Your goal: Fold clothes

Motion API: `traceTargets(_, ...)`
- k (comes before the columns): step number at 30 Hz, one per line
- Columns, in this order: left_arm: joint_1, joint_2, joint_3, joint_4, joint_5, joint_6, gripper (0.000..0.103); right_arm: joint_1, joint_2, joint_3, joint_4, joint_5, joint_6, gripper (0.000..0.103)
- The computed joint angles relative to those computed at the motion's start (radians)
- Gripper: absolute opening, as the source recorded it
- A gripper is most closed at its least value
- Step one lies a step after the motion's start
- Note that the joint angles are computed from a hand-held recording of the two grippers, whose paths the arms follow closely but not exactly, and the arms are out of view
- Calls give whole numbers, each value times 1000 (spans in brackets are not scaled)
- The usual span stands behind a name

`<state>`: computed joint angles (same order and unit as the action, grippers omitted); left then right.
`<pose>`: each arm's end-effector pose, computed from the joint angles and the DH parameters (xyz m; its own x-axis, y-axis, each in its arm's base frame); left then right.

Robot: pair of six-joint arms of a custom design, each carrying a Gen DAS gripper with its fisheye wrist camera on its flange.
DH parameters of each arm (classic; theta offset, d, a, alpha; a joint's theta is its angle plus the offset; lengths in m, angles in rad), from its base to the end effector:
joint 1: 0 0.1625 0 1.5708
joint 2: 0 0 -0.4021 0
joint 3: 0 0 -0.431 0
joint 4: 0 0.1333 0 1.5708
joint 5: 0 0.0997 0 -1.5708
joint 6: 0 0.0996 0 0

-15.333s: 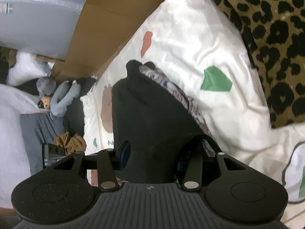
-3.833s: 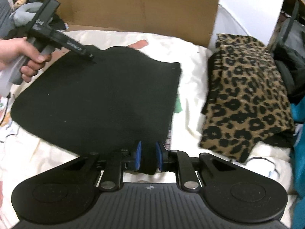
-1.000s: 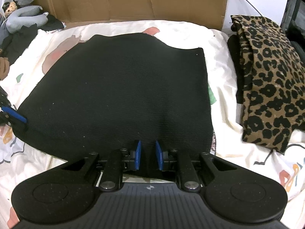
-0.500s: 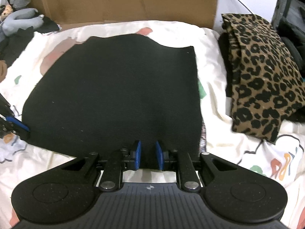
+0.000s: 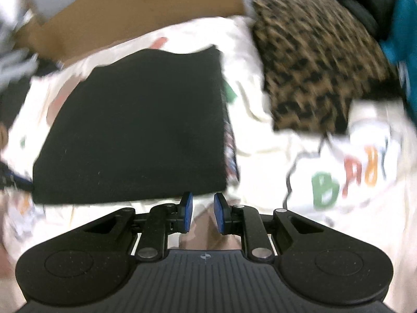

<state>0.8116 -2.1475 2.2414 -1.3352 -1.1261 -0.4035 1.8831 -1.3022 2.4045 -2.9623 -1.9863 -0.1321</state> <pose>-0.0616 -0.3208 0.3418 -0.7699 0.3949 -0.5014 0.3795 0.9149 0.1378 0.2185 -0.3738 0.1067 -0.8593 -0.2902 0.4211 -0.4113 0.8816 -0.2317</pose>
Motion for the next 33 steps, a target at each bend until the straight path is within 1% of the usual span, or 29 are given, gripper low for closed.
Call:
traceTargets(3, 14, 4, 5, -15, -6, -2, 28, -67, -25, 20, -10, 95, 114, 26)
traceTargets(6, 34, 7, 10, -34, -18, -8, 34, -127, -39, 37, -23, 186, 230, 36)
traceTargets(8, 42, 8, 13, -39, -23, -8, 34, -159, -43, 54, -54, 243, 285, 37)
traceTargets(10, 47, 10, 14, -41, -25, -11, 34, -182, -37, 67, -81, 277, 319, 41)
traceTargets(13, 50, 9, 15, -41, -27, -18, 34, -197, -18, 69, -115, 295, 337, 39)
traceTargets(14, 49, 8, 15, -40, -27, -20, 34, -192, -14, 64, -115, 292, 337, 32)
traceTargets(16, 47, 4, 16, -36, -30, -22, 34, -182, -14, 56, -112, 293, 331, 8)
traceTargets(17, 46, 1, 16, -34, -31, -23, 34, -180, -17, 53, -112, 302, 324, 6)
traceTargets(20, 49, -4, 16, -31, -35, -24, 34, -191, -21, 59, -127, 334, 350, 6)
traceTargets(23, 52, -10, 16, -30, -38, -24, 34, -203, -20, 68, -138, 350, 384, 9)
traceTargets(25, 51, -15, 16, -29, -40, -26, 34, -212, -1, 70, -148, 356, 399, 14)
traceTargets(27, 57, -29, 18, -42, -54, -25, 33, -229, 18, 75, -165, 385, 413, 22)
traceTargets(29, 62, -41, 18, -52, -68, -29, 33, -231, 38, 72, -185, 392, 433, 23)
traceTargets(30, 63, -46, 18, -52, -72, -31, 33, -232, 47, 69, -195, 394, 444, 23)
traceTargets(32, 60, -53, 16, -44, -72, -36, 33, -225, 55, 66, -223, 395, 450, 12)
traceTargets(33, 60, -56, 15, -42, -72, -38, 33, -225, 52, 70, -241, 407, 437, 9)
